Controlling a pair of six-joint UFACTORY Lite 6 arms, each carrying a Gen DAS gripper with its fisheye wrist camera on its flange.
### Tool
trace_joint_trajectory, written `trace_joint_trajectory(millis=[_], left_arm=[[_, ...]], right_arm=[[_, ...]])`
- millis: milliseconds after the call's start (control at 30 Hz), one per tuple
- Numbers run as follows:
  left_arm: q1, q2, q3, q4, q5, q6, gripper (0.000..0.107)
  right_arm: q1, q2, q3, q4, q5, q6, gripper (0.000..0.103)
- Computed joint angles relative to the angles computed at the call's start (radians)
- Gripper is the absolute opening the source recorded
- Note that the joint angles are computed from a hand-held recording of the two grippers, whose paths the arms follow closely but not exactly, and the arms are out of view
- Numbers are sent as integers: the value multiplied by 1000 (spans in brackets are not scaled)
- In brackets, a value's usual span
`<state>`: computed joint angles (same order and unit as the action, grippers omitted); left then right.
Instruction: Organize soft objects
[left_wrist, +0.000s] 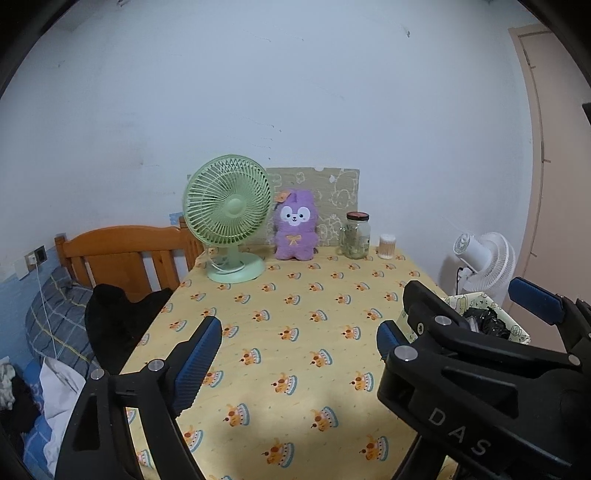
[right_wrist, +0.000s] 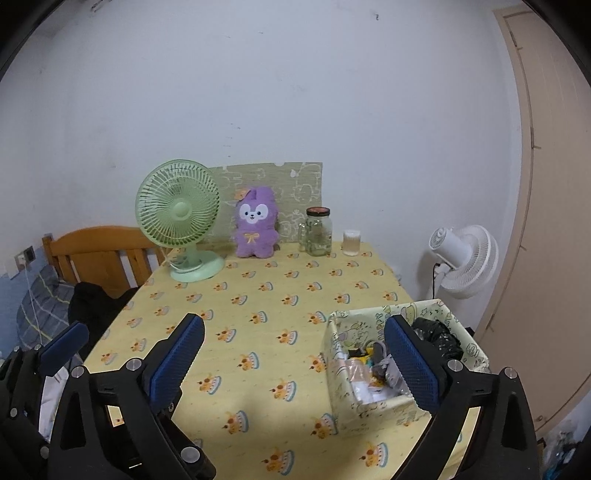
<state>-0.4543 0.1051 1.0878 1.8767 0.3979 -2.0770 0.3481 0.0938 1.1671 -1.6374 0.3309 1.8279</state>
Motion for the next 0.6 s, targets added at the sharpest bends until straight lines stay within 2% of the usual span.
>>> trace_joint_trajectory(millis=[233, 600], left_arm=[[2, -40, -49, 35, 19, -44, 93], [0, -51, -65, 69, 28, -73, 94]], right_arm=[[36, -38, -44, -43, 41, 50, 103], [39, -54, -64, -82, 44, 91, 103]])
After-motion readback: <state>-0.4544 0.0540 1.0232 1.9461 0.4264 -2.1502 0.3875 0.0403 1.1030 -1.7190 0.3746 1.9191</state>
